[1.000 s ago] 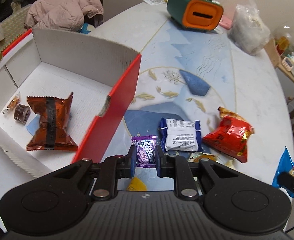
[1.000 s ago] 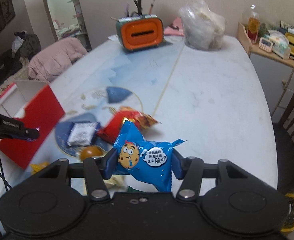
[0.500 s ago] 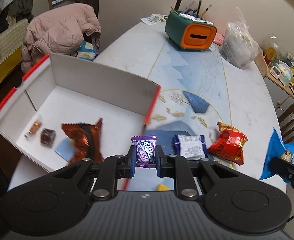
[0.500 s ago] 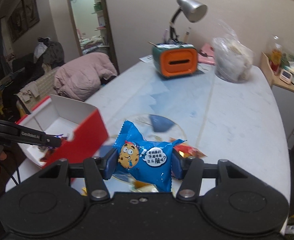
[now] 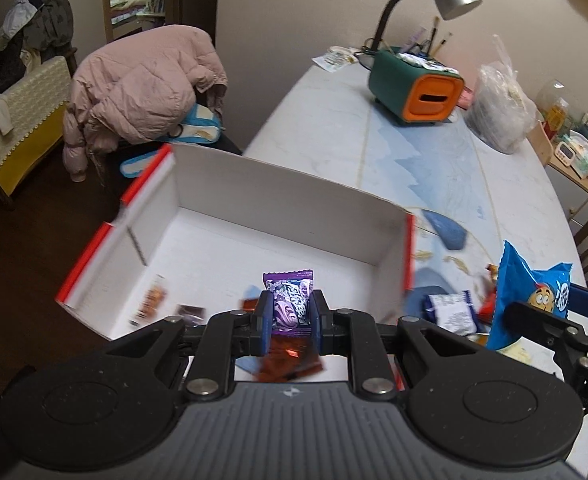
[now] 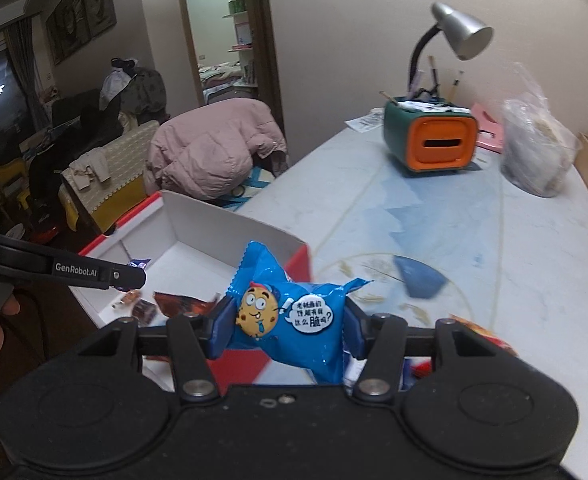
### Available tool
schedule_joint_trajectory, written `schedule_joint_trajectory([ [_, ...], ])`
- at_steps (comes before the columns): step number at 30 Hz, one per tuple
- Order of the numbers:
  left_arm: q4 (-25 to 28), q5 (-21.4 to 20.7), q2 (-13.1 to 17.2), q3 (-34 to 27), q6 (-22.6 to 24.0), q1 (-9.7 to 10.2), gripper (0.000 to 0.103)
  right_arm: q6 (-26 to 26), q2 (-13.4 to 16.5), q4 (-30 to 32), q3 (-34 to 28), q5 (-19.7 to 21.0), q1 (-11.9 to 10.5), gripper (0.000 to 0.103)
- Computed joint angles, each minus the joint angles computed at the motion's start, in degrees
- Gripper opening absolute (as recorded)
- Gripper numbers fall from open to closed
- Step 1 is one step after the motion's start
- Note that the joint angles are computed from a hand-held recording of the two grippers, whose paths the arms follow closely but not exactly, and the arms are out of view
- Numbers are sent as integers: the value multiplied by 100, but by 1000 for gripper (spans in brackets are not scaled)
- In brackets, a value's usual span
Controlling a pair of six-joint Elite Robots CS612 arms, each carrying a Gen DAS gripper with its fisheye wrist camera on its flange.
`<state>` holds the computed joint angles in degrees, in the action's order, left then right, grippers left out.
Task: Organize snacks
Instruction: 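Carry the purple candy and blue cookie packet over the box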
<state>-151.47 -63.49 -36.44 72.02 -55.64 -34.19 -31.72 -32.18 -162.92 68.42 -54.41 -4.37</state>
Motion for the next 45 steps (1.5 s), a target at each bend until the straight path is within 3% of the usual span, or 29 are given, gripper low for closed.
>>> schedule_joint_trajectory([
  [12,-262,-247,-176,472,405,329,18,-5,225,270,-422,-370,466,54],
  [28,682,-1173,184,-108,953,755,18,-32,904,1254,-1551,-1310,916,54],
  [34,1254,-1736,377,-472,1031,903,18,-123,1130,1682,-1959,-1523,1001,54],
  [45,1817,-2200,594,-856,1134,1010,18,-239,1366,2236,-2399,-1899,1088,54],
])
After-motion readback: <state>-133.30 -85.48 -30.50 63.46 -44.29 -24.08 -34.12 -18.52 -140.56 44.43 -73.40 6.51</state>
